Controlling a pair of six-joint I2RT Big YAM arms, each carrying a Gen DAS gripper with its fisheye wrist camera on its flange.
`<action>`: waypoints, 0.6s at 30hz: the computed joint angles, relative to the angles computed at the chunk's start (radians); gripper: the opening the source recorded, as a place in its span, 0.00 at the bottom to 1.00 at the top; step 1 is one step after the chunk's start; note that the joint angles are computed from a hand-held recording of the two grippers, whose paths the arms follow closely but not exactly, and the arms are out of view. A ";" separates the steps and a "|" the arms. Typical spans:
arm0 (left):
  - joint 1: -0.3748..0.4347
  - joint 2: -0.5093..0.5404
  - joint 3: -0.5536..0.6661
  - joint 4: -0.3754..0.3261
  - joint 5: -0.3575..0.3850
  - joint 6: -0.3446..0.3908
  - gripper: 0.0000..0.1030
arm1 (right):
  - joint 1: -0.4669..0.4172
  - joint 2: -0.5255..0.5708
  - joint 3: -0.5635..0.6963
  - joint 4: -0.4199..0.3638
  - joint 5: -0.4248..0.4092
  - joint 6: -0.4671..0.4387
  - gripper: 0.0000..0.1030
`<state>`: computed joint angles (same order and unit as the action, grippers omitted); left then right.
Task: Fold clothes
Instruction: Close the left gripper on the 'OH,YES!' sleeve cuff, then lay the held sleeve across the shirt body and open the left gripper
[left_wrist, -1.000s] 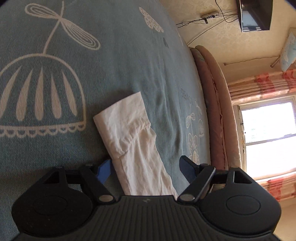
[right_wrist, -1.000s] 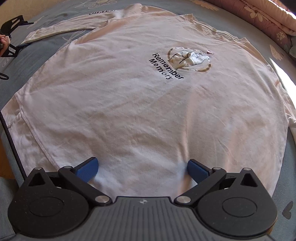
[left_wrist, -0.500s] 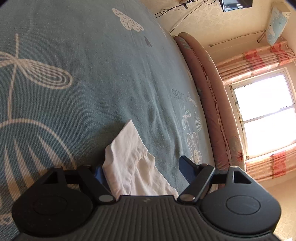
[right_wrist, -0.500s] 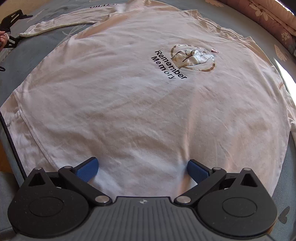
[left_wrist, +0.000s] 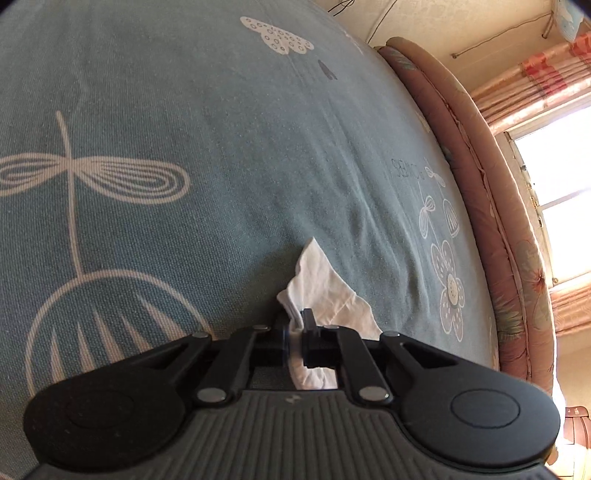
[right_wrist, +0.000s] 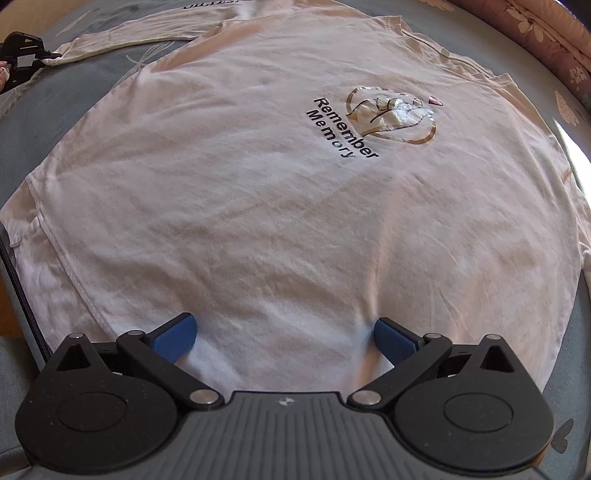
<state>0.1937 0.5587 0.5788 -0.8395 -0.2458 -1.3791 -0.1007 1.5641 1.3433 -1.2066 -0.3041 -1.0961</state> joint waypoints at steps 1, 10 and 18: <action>0.002 0.001 0.009 -0.008 -0.005 0.011 0.07 | -0.001 -0.001 -0.001 0.000 0.000 0.000 1.00; 0.084 0.025 0.058 -0.033 0.029 0.160 0.06 | 0.004 0.002 0.005 -0.001 0.010 0.006 1.00; 0.096 0.025 0.098 -0.200 -0.062 0.051 0.10 | 0.018 0.006 0.014 -0.012 0.039 0.026 1.00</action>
<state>0.2895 0.5837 0.6770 -1.0397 -0.3073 -1.3283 -0.0828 1.5705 1.3577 -1.2183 -0.2652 -1.0700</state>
